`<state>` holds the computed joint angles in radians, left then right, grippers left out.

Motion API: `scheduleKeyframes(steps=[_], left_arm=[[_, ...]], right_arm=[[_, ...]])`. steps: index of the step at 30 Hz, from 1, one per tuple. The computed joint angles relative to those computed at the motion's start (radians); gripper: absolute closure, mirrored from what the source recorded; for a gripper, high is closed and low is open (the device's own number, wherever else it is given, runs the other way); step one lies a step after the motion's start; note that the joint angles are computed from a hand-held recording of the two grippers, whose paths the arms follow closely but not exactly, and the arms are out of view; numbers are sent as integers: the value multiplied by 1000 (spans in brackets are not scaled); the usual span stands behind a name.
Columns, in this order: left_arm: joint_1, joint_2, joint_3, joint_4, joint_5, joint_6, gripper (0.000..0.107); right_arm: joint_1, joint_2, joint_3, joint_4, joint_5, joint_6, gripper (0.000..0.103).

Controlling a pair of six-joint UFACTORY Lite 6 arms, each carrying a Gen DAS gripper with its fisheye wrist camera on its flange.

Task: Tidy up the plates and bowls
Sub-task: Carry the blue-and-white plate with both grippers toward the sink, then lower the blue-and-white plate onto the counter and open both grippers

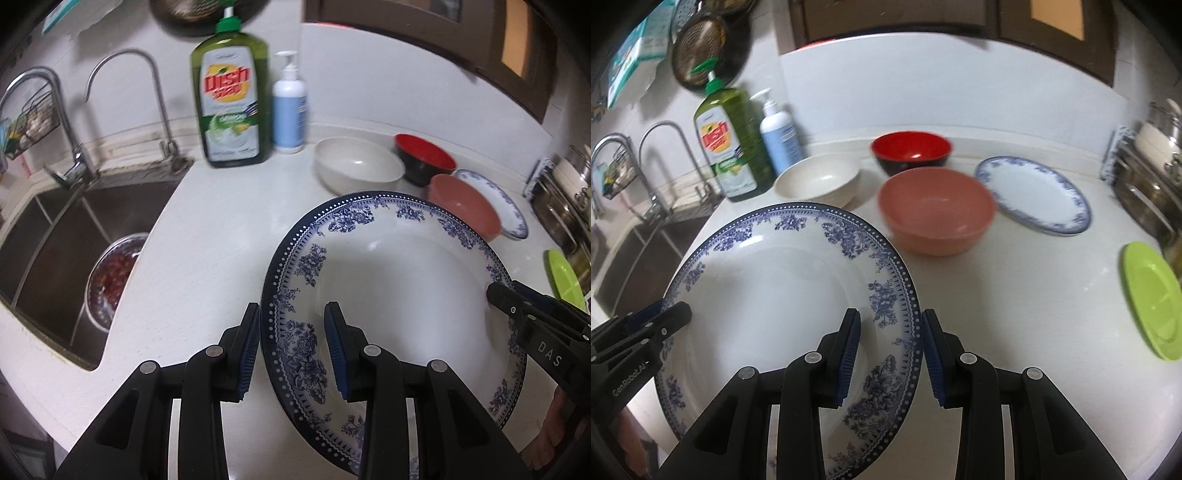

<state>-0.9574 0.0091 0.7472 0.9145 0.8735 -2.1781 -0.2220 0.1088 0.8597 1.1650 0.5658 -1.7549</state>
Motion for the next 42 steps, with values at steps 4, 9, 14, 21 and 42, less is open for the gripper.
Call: scheduleKeyframes(steps=[4,9,14,21,42], left_arm=[[8,-22,-61,-3,-22,-25,72],[38,-20,-117,17,-80,-50,72],[55,7,-146,47,-131,-82,72],[85,31,-180,97,-191,-126,72],[116,34,-212,126,-262,-136,71]], right_arm=[[61,1,-36,15,-37,5,68],[113,21,-70,59,-85,-21,68],[139,67,-75,80,-122,-31,68],[181,101,-87,127,-175,-55,68],[207,100,-105,125,-215,-23,67]])
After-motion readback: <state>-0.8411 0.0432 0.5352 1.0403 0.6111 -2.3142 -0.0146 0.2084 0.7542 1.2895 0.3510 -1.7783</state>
